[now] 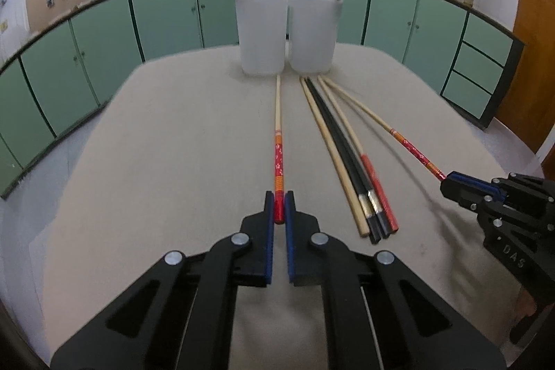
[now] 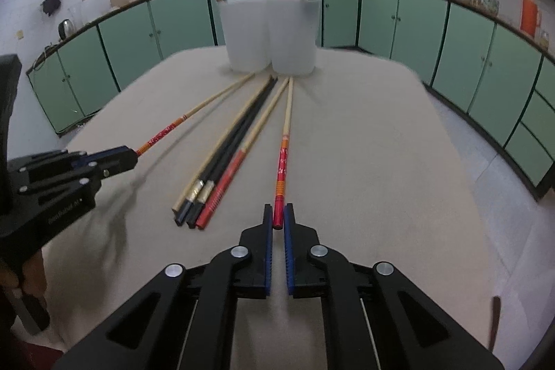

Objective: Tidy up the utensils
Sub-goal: 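Grasp a red-patterned chopstick with the left tool while the right tool grasps another red-patterned chopstick, then lift both chopsticks upright and lower them into the holder compartments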

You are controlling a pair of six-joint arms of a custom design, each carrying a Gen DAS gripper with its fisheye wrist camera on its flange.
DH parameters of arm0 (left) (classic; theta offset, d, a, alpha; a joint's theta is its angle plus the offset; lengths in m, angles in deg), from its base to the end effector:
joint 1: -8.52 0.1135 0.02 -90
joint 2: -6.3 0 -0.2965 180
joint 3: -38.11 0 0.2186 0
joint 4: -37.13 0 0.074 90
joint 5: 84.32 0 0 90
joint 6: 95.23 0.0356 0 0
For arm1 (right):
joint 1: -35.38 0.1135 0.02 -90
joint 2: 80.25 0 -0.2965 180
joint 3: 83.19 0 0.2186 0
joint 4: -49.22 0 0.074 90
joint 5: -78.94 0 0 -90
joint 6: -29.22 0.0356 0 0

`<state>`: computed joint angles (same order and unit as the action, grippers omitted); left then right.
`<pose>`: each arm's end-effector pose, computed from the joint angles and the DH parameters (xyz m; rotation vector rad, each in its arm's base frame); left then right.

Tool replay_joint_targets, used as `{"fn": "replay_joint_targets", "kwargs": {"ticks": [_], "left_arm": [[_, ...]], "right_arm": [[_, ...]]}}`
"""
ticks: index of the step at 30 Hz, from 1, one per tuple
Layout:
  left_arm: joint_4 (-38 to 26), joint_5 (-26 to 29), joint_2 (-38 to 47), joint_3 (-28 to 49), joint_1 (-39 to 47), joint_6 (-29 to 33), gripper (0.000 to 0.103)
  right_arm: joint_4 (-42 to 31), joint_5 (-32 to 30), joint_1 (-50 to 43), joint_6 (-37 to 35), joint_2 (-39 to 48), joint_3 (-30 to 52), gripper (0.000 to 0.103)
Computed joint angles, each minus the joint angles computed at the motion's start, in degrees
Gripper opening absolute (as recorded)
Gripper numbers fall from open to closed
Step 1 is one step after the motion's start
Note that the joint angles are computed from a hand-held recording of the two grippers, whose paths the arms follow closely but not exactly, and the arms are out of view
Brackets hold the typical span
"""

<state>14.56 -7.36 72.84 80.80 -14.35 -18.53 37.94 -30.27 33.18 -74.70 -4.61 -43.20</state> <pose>0.1660 -0.0613 0.2184 0.0891 2.3529 -0.0364 0.1979 0.0041 0.1947 -0.3947 2.3137 0.2628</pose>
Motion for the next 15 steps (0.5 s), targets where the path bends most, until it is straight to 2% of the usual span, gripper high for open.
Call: {"fn": "replay_joint_targets", "kwargs": {"ticks": [7, 15], "left_arm": [[-9.21, 0.70, -7.77, 7.96, 1.96, 4.13, 0.005], [-13.20, 4.33, -10.62, 18.30, 5.24, 7.64, 0.005]], "right_arm": [[-9.15, -5.22, -4.98, -2.16, -7.45, 7.07, 0.006], [-17.25, -14.38, -10.83, -1.69, -7.98, 20.08, 0.006]]}}
